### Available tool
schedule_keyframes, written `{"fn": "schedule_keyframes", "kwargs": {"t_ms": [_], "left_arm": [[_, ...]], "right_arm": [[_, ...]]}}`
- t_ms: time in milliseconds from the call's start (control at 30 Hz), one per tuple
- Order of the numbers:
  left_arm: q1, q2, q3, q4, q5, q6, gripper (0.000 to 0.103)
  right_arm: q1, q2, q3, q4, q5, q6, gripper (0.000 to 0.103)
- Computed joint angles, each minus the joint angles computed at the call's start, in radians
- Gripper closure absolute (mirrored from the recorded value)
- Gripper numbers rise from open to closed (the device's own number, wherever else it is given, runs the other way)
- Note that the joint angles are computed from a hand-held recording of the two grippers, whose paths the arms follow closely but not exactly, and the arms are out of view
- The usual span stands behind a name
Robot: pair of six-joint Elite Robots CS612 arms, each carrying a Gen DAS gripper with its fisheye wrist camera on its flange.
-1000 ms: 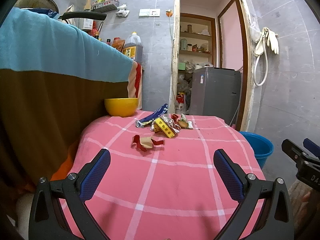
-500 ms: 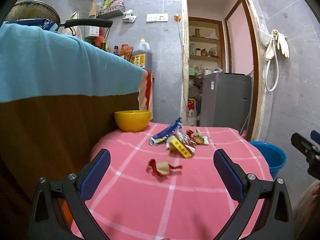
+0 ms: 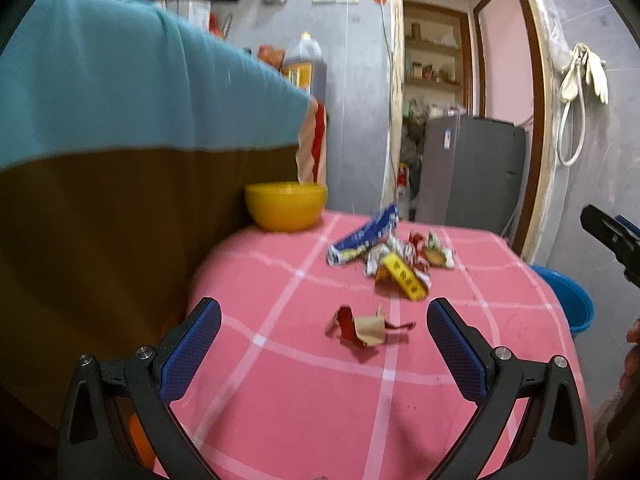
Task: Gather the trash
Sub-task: 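Move the left tool to the brown paper scrap while the right tool approaches the yellow-labelled packet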
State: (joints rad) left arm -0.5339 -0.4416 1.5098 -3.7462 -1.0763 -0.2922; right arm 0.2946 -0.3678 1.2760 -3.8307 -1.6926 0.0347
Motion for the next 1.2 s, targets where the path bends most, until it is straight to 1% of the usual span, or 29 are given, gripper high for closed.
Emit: {"fn": "schedule_keyframes", "kwargs": {"t_ms": [33, 67, 167, 233, 267, 333, 367, 400, 433, 467, 533, 567, 633, 733, 833, 967, 1100, 1200], "left_arm": [[0.002, -0.001, -0.001, 0.011, -0.008, -0.004, 0.002], [0.007, -0.002, -0.006, 0.044, -0.029, -0.017, 0.002], [0.018, -0.011, -0.008, 0.107, -0.083, -0.046, 0.003], [0.031, -0.016, -0.014, 0.154, -0.138, -0.078, 0.013], [0.036, -0.019, -0.018, 0.178, -0.166, -0.09, 0.015], [0.046, -0.024, -0.028, 0.236, -0.214, -0.11, 0.027], [0.05, -0.023, -0.034, 0.256, -0.231, -0.115, 0.03], [0.057, -0.024, -0.042, 0.291, -0.266, -0.123, 0.037], [0.06, -0.026, -0.044, 0.307, -0.28, -0.128, 0.042], [0.066, -0.026, -0.05, 0.333, -0.311, -0.135, 0.045], [0.073, -0.027, -0.056, 0.355, -0.348, -0.146, 0.052], [0.076, -0.026, -0.061, 0.36, -0.361, -0.149, 0.054], [0.079, -0.027, -0.064, 0.361, -0.371, -0.151, 0.062], [0.083, -0.03, -0.064, 0.356, -0.386, -0.146, 0.067], [0.089, -0.029, -0.078, 0.381, -0.401, -0.143, 0.07], [0.098, -0.03, -0.091, 0.4, -0.398, -0.153, 0.07], [0.108, -0.03, -0.103, 0.42, -0.394, -0.137, 0.07], [0.124, -0.028, -0.114, 0.434, -0.432, -0.114, 0.07]], "right_arm": [[-0.002, 0.004, -0.012, 0.021, 0.01, 0.002, 0.0], [-0.004, 0.005, -0.016, 0.035, 0.017, 0.006, 0.0], [-0.011, 0.011, -0.045, 0.131, 0.053, 0.016, 0.0], [-0.016, 0.012, -0.06, 0.201, 0.081, 0.021, 0.0], [-0.019, 0.013, -0.069, 0.236, 0.099, 0.024, 0.0], [-0.025, 0.015, -0.086, 0.299, 0.139, 0.032, 0.0], [-0.028, 0.017, -0.096, 0.332, 0.158, 0.033, 0.0], [-0.03, 0.02, -0.108, 0.364, 0.174, 0.032, 0.0], [-0.031, 0.022, -0.118, 0.39, 0.188, 0.03, 0.0], [-0.032, 0.025, -0.128, 0.414, 0.201, 0.026, 0.0], [-0.032, 0.029, -0.147, 0.458, 0.219, 0.018, 0.0], [-0.032, 0.033, -0.159, 0.481, 0.224, 0.013, 0.0], [-0.032, 0.036, -0.175, 0.522, 0.236, 0.005, 0.0], [-0.032, 0.041, -0.196, 0.584, 0.251, -0.002, 0.0], [-0.032, 0.048, -0.22, 0.643, 0.269, -0.01, 0.0], [-0.031, 0.057, -0.256, 0.724, 0.303, -0.021, 0.0], [-0.026, 0.069, -0.297, 0.797, 0.338, -0.048, 0.0], [-0.022, 0.08, -0.334, 0.851, 0.364, -0.068, 0.0]]}}
